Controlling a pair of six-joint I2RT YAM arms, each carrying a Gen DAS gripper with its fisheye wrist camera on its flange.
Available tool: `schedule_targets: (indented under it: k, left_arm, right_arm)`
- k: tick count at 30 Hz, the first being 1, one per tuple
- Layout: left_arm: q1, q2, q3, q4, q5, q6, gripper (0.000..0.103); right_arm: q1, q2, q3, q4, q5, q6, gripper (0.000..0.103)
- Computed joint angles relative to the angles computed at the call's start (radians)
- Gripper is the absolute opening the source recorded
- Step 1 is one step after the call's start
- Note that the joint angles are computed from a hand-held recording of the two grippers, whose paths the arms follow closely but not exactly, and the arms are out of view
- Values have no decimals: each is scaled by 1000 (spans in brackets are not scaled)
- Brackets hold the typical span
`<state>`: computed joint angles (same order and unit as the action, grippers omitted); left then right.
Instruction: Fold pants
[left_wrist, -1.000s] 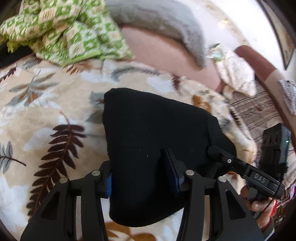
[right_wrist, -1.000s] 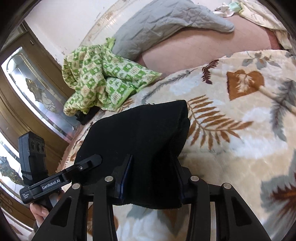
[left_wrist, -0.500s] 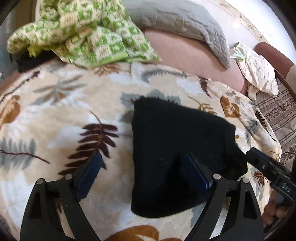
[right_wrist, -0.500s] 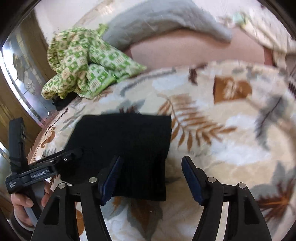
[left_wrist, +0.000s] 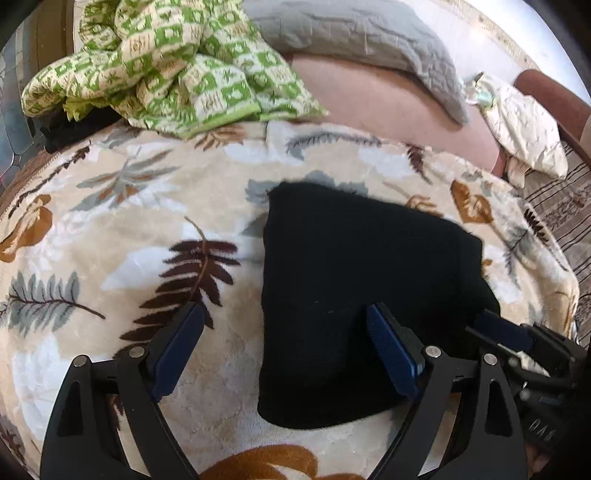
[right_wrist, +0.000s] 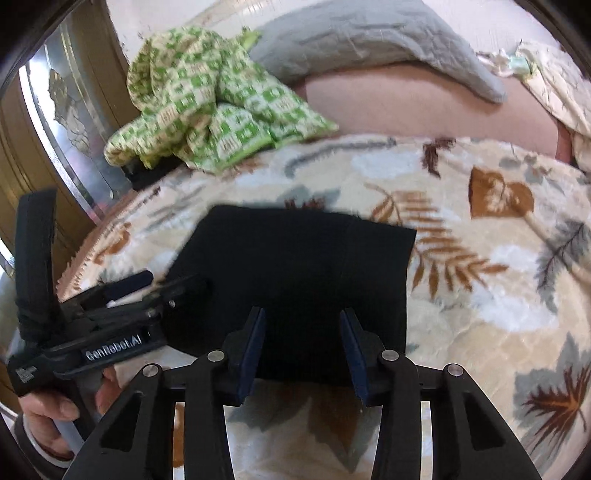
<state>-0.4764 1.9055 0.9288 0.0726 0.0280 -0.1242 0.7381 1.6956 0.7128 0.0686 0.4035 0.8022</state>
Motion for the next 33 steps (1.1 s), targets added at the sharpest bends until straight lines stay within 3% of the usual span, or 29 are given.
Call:
schedule_targets:
  k: [5,11,13,33]
  left_arm:
    - [-6,3,-8,17,-1,-14,91]
    - [-11,-74,-59,33,-16,-20,91]
    - [-19,-111,-84,41,-34,-24,91]
    - [-63,-451,-359,64,-117,-43,91]
  right_arm:
    - [2,44,7,30,1,-19,42]
    - [32,-57,-21,4,60,10,47]
    - [51,-83,-18,-38,106,37,54]
    - [286,-178,-7,-319,363,326,73]
